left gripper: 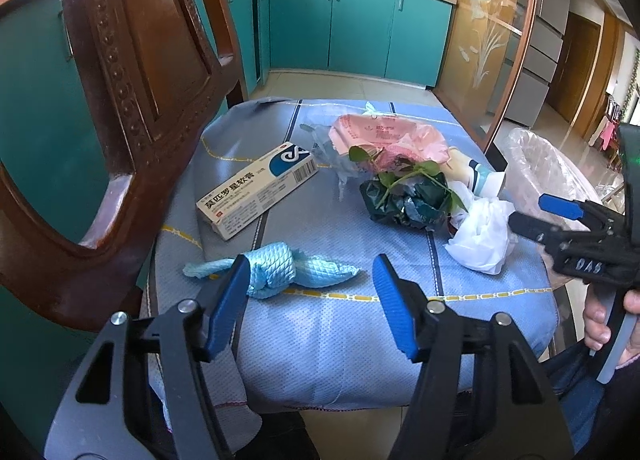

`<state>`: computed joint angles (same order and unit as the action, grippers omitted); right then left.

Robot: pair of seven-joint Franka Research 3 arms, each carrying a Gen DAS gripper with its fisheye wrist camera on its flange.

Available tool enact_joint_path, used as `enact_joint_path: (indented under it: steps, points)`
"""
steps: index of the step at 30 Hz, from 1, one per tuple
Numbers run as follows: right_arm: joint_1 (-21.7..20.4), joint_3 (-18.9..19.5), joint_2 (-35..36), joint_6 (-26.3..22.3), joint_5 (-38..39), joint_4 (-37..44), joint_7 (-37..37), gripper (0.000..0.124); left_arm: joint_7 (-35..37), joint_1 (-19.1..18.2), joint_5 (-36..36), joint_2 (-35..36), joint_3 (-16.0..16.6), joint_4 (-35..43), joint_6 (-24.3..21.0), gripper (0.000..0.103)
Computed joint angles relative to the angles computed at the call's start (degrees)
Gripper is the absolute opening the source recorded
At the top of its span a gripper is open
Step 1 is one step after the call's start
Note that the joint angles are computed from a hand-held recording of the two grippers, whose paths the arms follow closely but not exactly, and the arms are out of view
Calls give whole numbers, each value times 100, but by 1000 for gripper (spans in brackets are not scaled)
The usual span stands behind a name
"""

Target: Collect trash

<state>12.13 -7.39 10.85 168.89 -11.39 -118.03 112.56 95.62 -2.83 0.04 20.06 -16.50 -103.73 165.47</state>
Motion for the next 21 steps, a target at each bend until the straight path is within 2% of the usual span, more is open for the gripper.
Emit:
enact_joint_path:
  steps: [6,7,9,10,13,16,17,18,20,21]
  points:
    - [284,-60,354,-284,-401,444,-54,86,-32,56,-70,163,-9,215,-227,73]
    - [279,-7,409,-349,-387,511,-188,69,-21,75,-122,221,-33,285,-292,73]
    - [154,193,467,-442,-90,580,-589,44,-177,-13,-86,359,61,477,-465,73]
    - [84,296,472,-432,106,575,-804,37,-280,-97,21,415,149,549,-512,73]
    - [176,211,435,-395,127,529,-922,30,-619,-357,453,571,426,747,-682,73]
    - [108,266,338,-317,375,404,-1155,25,-742,-328,519,719,396,894,-818,73]
    - [113,249,312,-300,400,375,-1173,25,-727,-308,530,764,373,931,-860,70]
    - [106,243,273,-269,442,330,-1192,25,-757,-333,588,797,394,966,-910,60]
    - [128,194,194,-207,451,239,-1132,25,-987,-513,914,819,600,967,-868,50]
    - [127,178,163,-179,458,204,-1100,25,-1057,-546,1030,811,647,938,-796,39]
